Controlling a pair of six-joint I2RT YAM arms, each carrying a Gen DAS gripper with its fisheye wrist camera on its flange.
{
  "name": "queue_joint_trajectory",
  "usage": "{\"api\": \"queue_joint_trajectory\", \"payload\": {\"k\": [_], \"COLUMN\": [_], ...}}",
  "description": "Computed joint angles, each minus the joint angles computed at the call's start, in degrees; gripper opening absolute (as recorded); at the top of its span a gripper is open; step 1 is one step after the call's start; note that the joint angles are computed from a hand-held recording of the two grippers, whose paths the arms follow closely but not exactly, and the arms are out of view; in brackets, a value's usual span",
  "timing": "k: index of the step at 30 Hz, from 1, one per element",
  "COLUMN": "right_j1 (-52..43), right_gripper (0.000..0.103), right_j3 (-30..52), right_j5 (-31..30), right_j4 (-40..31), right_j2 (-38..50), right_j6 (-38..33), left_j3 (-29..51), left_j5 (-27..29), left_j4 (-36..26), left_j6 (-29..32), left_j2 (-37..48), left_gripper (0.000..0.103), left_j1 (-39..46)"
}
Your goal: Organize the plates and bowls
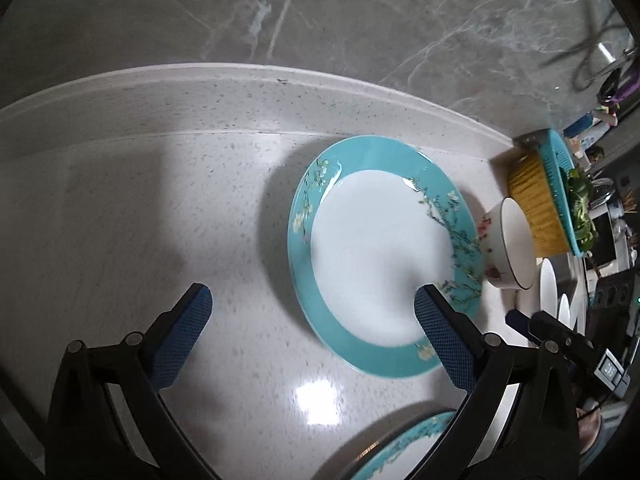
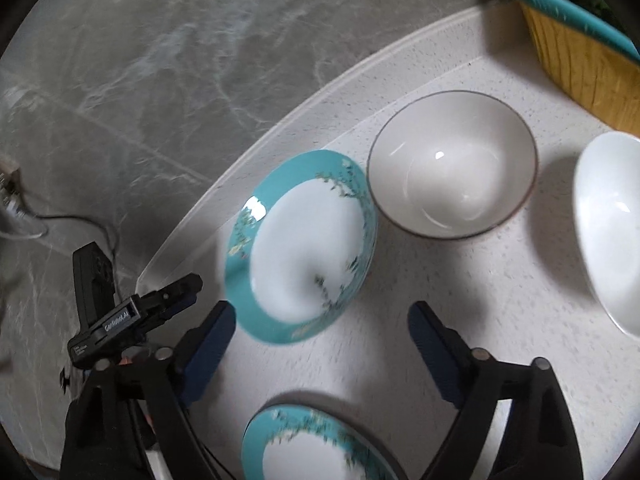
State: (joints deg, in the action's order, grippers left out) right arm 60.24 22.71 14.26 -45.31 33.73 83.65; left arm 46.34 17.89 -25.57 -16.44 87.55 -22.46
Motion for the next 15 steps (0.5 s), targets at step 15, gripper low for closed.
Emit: {"api": "queue_joint_trajectory", "payload": {"k": [15], "right_j1": [-18.1], "right_gripper": [0.071], "right_j3": [-5.6], "right_j5": [-10.5], "right_j4": [18.9], "right_j2": [13.7], "right_j6": [-13.1], "left_j3": [4.0], "left_j5": [-3.9], "left_j4": [2.5], "left_j6": [0.0], "left_j2": [10.5], "left_gripper": [0.074], "left_j1": [-2.8]}}
